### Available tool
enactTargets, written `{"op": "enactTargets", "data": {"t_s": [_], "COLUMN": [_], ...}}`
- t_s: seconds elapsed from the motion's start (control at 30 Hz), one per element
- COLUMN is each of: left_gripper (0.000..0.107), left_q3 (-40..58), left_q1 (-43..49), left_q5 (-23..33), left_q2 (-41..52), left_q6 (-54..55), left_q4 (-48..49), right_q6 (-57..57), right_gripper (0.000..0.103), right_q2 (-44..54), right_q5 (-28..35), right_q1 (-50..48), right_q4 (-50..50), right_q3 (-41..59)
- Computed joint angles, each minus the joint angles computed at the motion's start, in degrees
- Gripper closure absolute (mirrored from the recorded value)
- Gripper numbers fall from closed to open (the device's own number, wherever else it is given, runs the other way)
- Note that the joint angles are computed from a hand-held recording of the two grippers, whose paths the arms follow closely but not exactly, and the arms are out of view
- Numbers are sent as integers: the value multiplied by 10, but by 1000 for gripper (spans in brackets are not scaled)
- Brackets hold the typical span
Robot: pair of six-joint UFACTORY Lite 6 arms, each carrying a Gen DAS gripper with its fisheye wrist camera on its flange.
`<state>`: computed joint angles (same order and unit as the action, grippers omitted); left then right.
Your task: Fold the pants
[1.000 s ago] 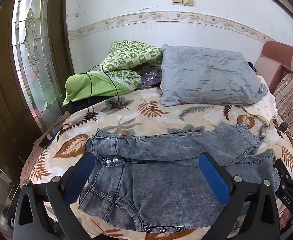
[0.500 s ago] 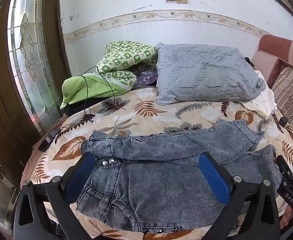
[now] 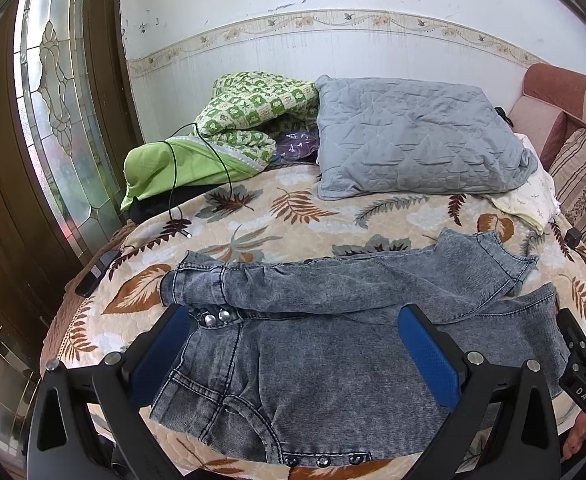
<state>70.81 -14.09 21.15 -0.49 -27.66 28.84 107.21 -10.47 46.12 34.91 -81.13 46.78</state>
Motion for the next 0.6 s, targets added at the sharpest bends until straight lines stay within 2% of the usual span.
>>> {"op": "enactTargets", "data": {"t_s": [0.6], "left_gripper": [4], "left_q3": [-13], "left_q1": [-17], "left_q5": [-4], "left_q2": [40], "left_q6": [-19], "left_q4": [20], "right_q6": [-40], "right_gripper": [0], "right_q2": [38], "right_q5": [-7], "right_q1": [-17], "right_q4": [41], "right_q3": [27]}}
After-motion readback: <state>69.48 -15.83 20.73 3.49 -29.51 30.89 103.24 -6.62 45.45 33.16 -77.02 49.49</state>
